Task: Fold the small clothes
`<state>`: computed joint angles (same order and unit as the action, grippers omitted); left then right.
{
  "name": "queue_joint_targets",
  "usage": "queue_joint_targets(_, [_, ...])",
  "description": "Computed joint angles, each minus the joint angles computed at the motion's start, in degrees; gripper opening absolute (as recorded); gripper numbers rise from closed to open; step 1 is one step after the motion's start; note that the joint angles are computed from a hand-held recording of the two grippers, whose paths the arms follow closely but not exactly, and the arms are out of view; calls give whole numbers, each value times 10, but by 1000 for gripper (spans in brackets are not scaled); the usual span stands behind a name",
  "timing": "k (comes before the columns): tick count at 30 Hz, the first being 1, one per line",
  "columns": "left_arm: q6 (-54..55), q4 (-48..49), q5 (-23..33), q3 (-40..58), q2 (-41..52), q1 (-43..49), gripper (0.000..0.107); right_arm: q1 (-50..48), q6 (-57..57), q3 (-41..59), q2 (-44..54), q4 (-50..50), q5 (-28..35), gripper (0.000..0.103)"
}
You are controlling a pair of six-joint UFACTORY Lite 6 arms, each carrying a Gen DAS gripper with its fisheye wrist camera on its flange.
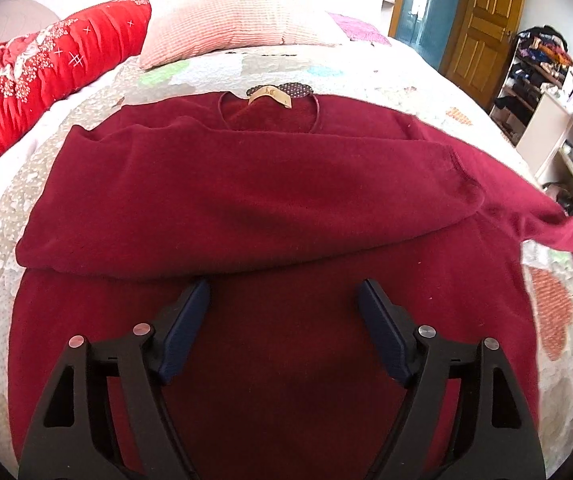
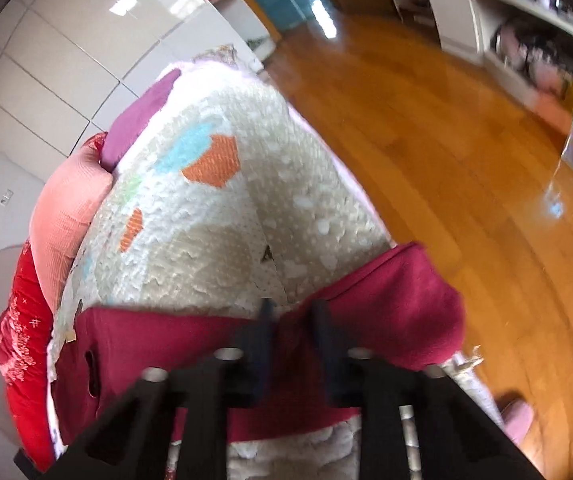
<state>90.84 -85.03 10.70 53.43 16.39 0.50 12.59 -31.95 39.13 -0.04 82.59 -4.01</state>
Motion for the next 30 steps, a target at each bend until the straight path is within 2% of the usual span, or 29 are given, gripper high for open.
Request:
queue_joint_targets(4, [-66,48,62,7,-24,58,78,66,-212,30,-59,190,-68,8])
queue_joint_targets(6, [-74,54,81,14,-40,94,78,110,-282,82,-60,229,-89,8])
queue_joint_targets(8, [-93,71,96,28,-45,125,78,155,-290,145,-39,219,-93,5])
queue_joint_targets(9, [-110,86,108,41,-44,147,78,183,-275,186,-16,189,-92,1])
queue_joint_targets(12, [-131,103,127,62,-40,188,78,258,-328,362,107,188,-65,1])
queue_joint_targets(15, [-139,120,138,72,-34,221,78,315,-505,542,250,316,-49,1])
queue_joint_targets(17, [-121,115,140,70,-29,233,78,339,-625,648,337,428,-76,1])
queue_joint_targets(19, [-101,107,138,69,-19,242,78,345,-688,685,370,484,-122,3])
queue_joint_targets(20, [-95,104,140,67,-14,246,78,346,-683,688,376,479,-154,8])
queue_joint_targets(22, [-96,105,150,67,-3,255,78,338,-639,664,372,447,-224,37])
queue_joint_targets(23, [-96,106,154,71,3,258,78,335,-610,651,369,422,-243,55])
queue_joint_targets(25, [-96,102,155,71,12,253,78,309,-583,607,355,407,-285,59])
queue_joint_targets(26, [-99,103,155,75,17,250,78,294,-605,596,354,427,-282,59])
queue_joint_targets(30, [-109,116,146,80,26,235,78,246,-736,676,430,547,-282,59])
